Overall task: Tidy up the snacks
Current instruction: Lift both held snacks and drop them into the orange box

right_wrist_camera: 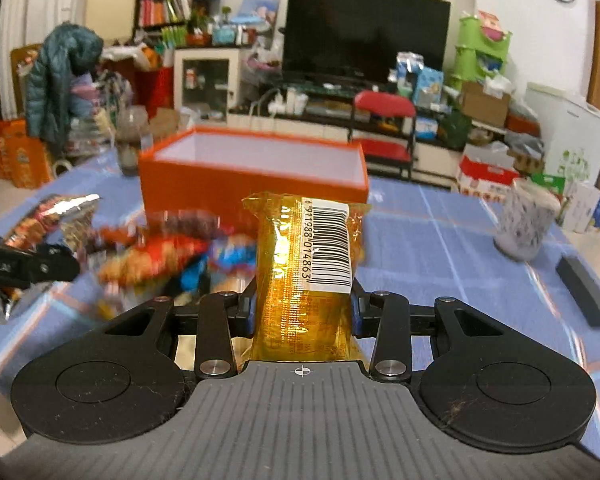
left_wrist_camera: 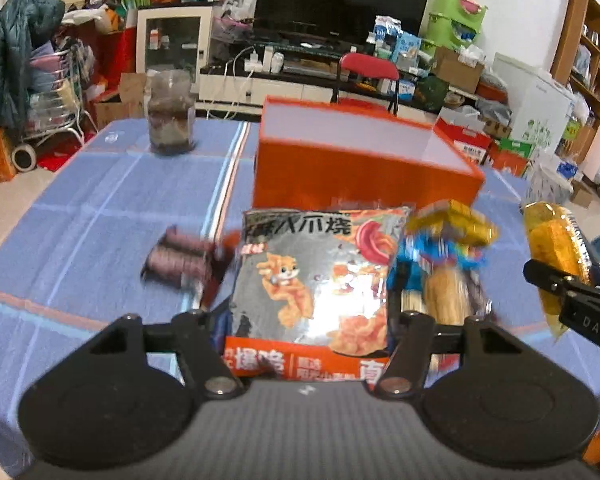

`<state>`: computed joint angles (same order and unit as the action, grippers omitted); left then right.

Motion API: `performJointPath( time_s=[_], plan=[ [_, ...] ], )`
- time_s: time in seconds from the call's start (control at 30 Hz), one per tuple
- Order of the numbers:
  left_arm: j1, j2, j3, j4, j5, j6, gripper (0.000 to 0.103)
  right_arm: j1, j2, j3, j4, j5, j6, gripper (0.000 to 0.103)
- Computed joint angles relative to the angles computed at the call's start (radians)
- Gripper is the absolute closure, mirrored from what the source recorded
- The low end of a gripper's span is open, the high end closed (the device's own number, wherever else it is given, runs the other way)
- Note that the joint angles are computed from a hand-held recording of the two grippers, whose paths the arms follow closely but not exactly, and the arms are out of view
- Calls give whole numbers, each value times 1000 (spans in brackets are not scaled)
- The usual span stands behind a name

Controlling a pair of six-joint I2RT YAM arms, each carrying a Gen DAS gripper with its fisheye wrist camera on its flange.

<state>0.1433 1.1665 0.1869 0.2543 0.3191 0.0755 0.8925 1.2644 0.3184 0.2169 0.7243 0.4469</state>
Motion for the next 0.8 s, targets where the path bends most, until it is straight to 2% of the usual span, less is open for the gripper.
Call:
performJointPath(
  time_s=[0.13, 0.27, 0.4, 0.47, 0.5, 0.53, 0.57, 0.6, 0.67, 0.7, 0.73, 0.77, 0.8],
  plan=[
    [-108, 127, 192, 37, -106, -55, 40, -203, 32, 130, 44, -175, -139, 80],
    [-158, 333, 460, 0, -135, -147, 40, -365, 212, 369, 54, -319, -219, 80],
    [-235, 539, 677, 0, -263, -130, 40, -440, 415, 602, 17, -367, -263, 80],
    [-254, 642, 787, -39, -298, -114, 35, -467, 509, 703, -11, -392, -273, 80],
    [-256, 683, 825, -49, -309, -107, 25, -484, 565, 768, -41, -412, -269, 78],
    [-258, 718, 856, -61, -324, -98, 24, -496, 596, 805, -66, -429, -267, 75],
    [-258, 734, 872, -79, -336, -92, 24, -510, 620, 838, -95, -450, -255, 65],
    [-248, 728, 869, -86, -332, -84, 24, -517, 615, 830, -85, -458, -243, 63],
    [-213, 667, 784, -29, -280, -71, 22, -522, 546, 730, -6, -462, -238, 55],
    [-192, 628, 731, 3, -250, -66, 17, -518, 493, 658, 41, -462, -235, 50],
    [-168, 586, 670, 40, -226, -64, 6, -511, 439, 578, 91, -460, -233, 47],
    [-139, 529, 590, 86, -205, -63, 0, -494, 365, 472, 152, -446, -231, 41],
    [-111, 484, 525, 119, -175, -58, 1, -468, 303, 384, 191, -424, -232, 39]
  ],
)
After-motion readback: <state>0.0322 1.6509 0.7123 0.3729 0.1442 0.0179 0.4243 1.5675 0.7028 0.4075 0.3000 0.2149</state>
